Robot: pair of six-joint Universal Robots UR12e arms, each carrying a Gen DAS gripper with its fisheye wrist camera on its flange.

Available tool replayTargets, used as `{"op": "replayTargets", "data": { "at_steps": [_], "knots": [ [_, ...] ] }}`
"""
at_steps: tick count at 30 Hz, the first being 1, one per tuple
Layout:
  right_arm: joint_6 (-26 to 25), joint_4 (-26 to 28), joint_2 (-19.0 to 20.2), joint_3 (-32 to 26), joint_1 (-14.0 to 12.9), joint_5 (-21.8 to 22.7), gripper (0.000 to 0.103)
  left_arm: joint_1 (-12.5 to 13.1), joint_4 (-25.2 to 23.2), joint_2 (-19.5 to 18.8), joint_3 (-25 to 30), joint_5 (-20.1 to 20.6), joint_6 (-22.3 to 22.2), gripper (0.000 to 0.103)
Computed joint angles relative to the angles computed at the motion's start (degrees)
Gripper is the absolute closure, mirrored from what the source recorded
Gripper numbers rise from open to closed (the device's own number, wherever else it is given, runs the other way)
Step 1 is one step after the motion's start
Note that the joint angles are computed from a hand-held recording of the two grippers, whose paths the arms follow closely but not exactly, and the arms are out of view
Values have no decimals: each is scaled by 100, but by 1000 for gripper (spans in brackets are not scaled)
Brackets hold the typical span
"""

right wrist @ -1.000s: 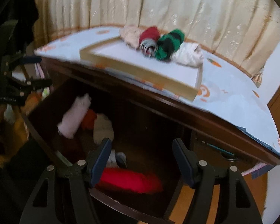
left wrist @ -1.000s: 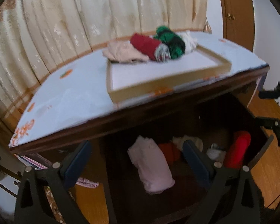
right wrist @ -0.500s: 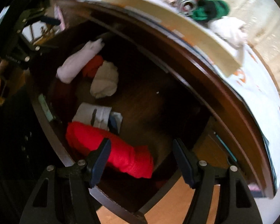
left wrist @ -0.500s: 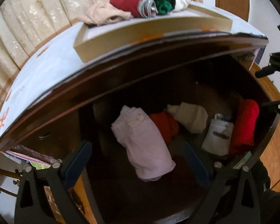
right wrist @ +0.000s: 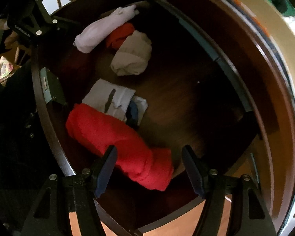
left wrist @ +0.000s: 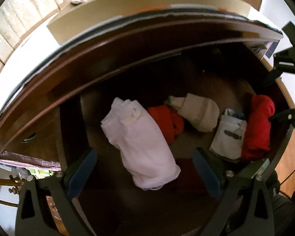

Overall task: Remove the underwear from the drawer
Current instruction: 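Grasp pink underwear with the left tool while the right tool grasps red underwear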

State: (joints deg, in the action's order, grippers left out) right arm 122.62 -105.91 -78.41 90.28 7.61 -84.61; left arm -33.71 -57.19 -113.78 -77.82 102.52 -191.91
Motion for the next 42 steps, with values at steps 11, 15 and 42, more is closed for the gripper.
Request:
{"op": "replayTargets", "data": {
  "at_steps": [11,15,42],
  "knots": [
    [-359,1097,292,-416,-24,-62,33,110,-595,-150,204,-351,-127,4],
    [-366,1275,331,-441,-43,-28,33,142,-688,-205,251,-437,-179,4],
    [-275,967,69,-5,-252,495,35,445,-1540,-529,754,-853,-145,32]
  ]
}}
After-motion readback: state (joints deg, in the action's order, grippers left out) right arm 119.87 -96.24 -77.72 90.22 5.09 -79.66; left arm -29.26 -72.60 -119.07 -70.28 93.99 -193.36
